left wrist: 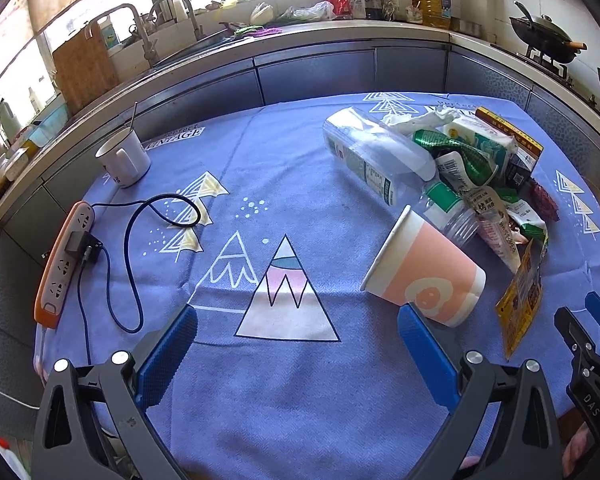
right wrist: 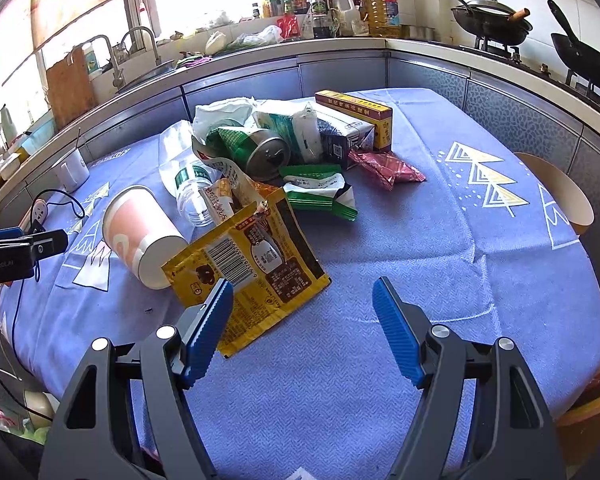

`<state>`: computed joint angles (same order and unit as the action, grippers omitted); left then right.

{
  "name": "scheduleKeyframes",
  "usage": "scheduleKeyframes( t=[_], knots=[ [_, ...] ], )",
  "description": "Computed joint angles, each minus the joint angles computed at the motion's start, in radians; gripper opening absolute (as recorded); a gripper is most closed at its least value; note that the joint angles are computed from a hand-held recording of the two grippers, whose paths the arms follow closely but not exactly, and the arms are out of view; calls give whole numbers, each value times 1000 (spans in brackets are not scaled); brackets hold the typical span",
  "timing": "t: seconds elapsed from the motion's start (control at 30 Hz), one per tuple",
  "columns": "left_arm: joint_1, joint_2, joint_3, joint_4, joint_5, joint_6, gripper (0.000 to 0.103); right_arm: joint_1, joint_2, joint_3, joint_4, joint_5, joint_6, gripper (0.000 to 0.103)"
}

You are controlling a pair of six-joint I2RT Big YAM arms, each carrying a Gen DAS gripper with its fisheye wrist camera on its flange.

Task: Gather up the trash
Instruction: 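Move the left tool toward the pink paper cup while the right tool approaches the yellow snack packet, then close the left tool on the paper cup while the right tool grips the yellow packet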

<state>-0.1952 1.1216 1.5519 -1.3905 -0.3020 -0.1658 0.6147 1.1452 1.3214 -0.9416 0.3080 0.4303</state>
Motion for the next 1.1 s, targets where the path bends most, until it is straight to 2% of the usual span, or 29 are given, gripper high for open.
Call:
scheduleKeyframes(
  t=[0.13,0.17,0.23,0.3,0.4,0.43,0.5,0.57,0.63,0.67,0.8,0.9,1.03,1.1],
  knots=[
    [32,-23,-26,61,58,32,100,7,-1,1,6,6,-15,72],
    [55,-34,-37,89,100,48,99,13,1,3,8,9,-26,72],
    [118,-59,-60,148,229,60,99,26,4,7,12,15,-51,72],
    [186,-72,-77,190,366,29,99,36,8,11,14,18,-74,72],
    [246,-49,-68,187,520,3,95,50,24,22,10,18,-108,69],
    [252,-36,-61,177,557,11,91,55,28,24,10,17,-116,67],
    [247,-18,-60,182,599,32,88,61,42,32,6,1,-135,67],
    [224,11,-50,173,602,55,82,67,60,42,-9,-17,-155,67],
    [199,50,-26,135,592,72,73,81,77,50,-15,-9,-181,66],
    [188,65,-15,117,595,73,71,88,85,54,-18,-6,-196,66],
    [156,63,-33,117,604,79,72,114,124,64,-28,42,-241,70],
    [143,68,-44,96,609,72,73,103,137,61,-30,91,-218,68],
    [132,90,-38,92,601,54,73,51,115,40,-10,92,-152,53],
    [130,99,-26,93,606,45,73,32,108,38,-11,92,-149,51]
  ],
)
